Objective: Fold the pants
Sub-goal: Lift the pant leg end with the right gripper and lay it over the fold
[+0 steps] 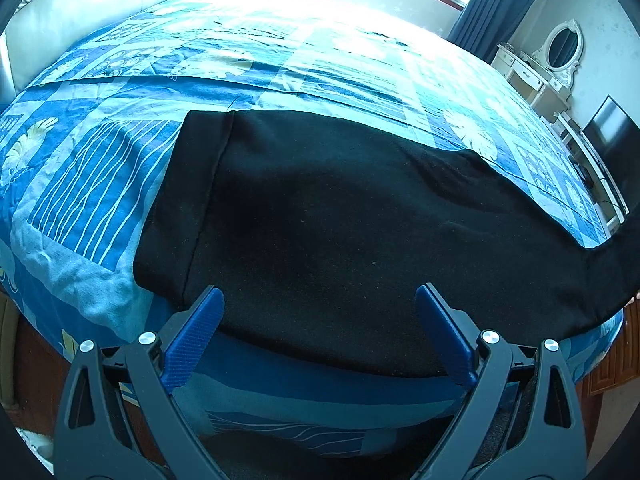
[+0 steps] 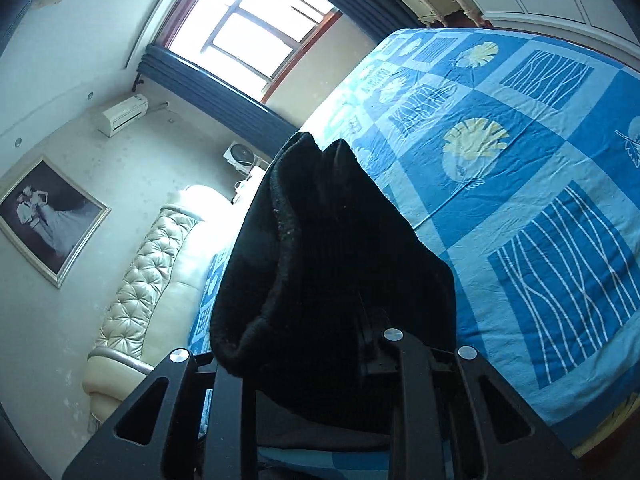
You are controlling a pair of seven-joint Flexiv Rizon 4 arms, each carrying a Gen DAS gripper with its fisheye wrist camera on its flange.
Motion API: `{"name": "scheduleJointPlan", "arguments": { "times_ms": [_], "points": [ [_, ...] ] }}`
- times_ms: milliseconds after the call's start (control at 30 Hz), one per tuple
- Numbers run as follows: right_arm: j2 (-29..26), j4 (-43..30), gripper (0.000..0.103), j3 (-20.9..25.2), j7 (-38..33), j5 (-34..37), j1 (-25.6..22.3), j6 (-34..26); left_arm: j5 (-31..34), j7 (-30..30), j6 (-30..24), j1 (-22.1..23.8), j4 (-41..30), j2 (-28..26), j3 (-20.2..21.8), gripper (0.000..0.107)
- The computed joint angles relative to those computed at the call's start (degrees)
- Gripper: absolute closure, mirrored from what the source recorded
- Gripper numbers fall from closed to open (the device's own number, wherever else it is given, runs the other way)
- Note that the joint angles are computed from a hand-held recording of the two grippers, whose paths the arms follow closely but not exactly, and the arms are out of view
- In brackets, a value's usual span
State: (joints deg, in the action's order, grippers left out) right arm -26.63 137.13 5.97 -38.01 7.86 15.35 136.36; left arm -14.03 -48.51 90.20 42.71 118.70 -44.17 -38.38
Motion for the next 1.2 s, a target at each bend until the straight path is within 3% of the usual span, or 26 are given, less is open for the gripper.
{"name": "scheduleJointPlan", "arguments": {
  "times_ms": [167, 233, 400, 700, 967, 1200],
  "points": [
    [-1.0, -6.87, 0.079, -3.92, -6.01, 4.0, 9.53, -10.42, 0.75, -0.21, 0.96, 1.93, 1.74, 0.57, -1.78, 0.01],
    [-3.03, -9.96, 0.079, -3.35, -5.9, 3.05, 10.21, -12.95, 1.33, -0.51, 1.36, 1.96, 1.84, 0.58, -1.85, 0.01],
    [-7.28, -16.58, 0.079, -9.76, -7.89, 4.99, 19.52, -22.95, 2.57, -1.24, 1.41, 2.51, 1.86, 0.21, -2.59, 0.01],
    [-14.49, -22.2, 0.079, -28.5, -1.66, -2.38, 38.12, -40.93, 3.09, -2.27, 1.42, 2.0, 1.8, 0.3, -2.03, 0.01],
    [-16.52, -24.52, 0.078, -30.69, 2.88, -11.15, 41.03, -46.89, 3.65, -1.78, 1.33, 1.72, 1.98, 0.29, -2.07, 0.01],
    [-16.54, -23.91, 0.063, -27.71, 7.75, -14.26, 38.59, -43.2, 3.13, -2.17, 0.55, 1.28, 1.76, 0.53, -1.59, 0.01]
  ]
}}
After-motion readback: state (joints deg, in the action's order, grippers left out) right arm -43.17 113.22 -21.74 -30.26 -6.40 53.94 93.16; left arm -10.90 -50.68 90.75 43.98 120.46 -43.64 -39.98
